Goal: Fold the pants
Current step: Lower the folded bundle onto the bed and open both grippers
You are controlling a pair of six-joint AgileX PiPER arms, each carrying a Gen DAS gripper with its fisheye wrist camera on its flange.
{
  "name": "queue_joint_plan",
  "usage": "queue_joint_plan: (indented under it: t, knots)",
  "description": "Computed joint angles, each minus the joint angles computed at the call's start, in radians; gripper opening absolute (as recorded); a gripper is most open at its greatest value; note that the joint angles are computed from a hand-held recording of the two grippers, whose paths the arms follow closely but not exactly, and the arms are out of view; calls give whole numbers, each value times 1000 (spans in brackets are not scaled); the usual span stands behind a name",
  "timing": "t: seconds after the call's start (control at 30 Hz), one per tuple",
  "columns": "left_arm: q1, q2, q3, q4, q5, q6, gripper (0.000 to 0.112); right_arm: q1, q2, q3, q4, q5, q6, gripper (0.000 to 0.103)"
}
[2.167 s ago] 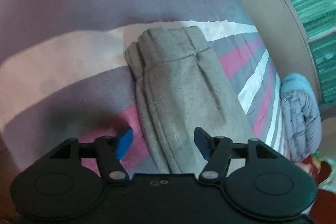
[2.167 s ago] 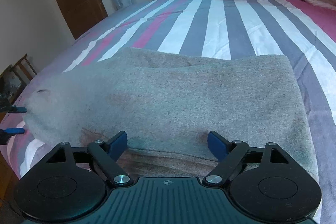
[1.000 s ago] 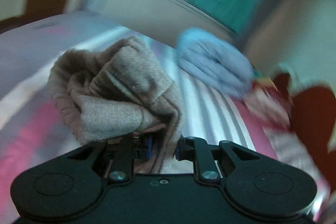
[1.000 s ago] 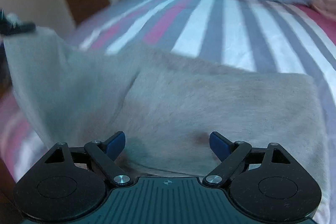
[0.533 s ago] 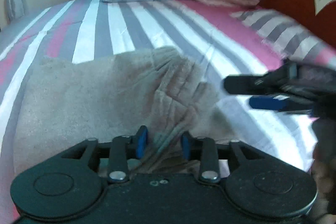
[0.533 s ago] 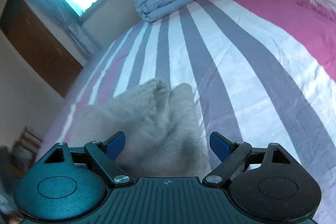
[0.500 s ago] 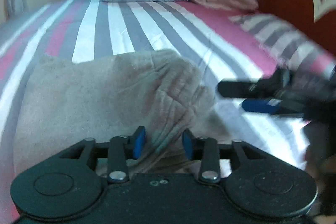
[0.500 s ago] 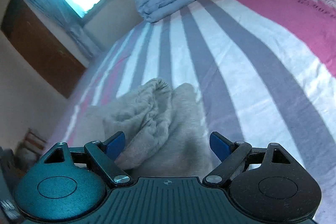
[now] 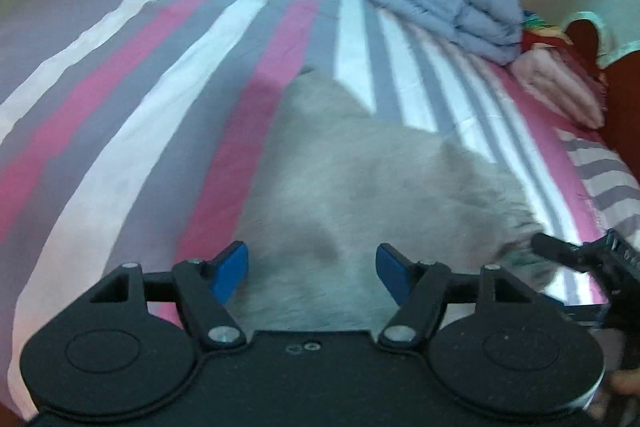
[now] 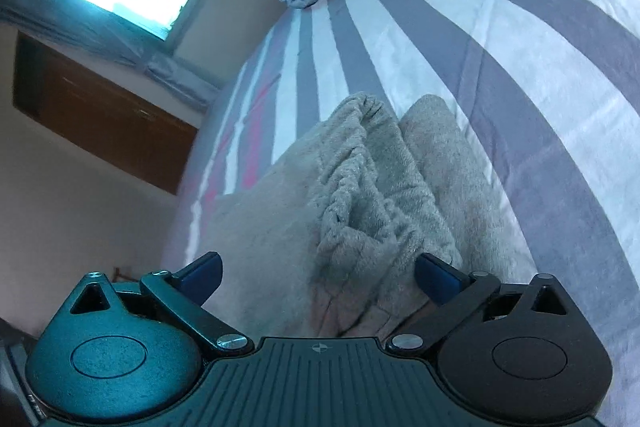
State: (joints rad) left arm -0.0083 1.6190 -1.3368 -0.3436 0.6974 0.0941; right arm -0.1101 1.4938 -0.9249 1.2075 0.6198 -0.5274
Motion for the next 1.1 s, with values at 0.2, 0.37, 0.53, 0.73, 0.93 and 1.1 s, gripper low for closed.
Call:
queue_joint_plan:
  t: [0.2,0.37,0.53,0.73,0.93,1.1]
  knots:
    - [40,-8,52,-84,-32,97,63,9,-89,40,-216,-68,197,90]
    - [34,9,60,-65,-41,76,65,3,-11,26,-70,-31,109,90]
    - [78,23,76,-117,-23,96,65,72,70,-31,-93,-127,166,48]
    - [62,-16,98,-117,-60,103,66,85,-84,17,-64,-180,35,34]
    - [4,5,82,-49,-36,64,66,-5,-179,117,-203,-199,75,33]
    - [-16,19,80,26,-33,3,66,-40,-125,123,-214,-108,45,42]
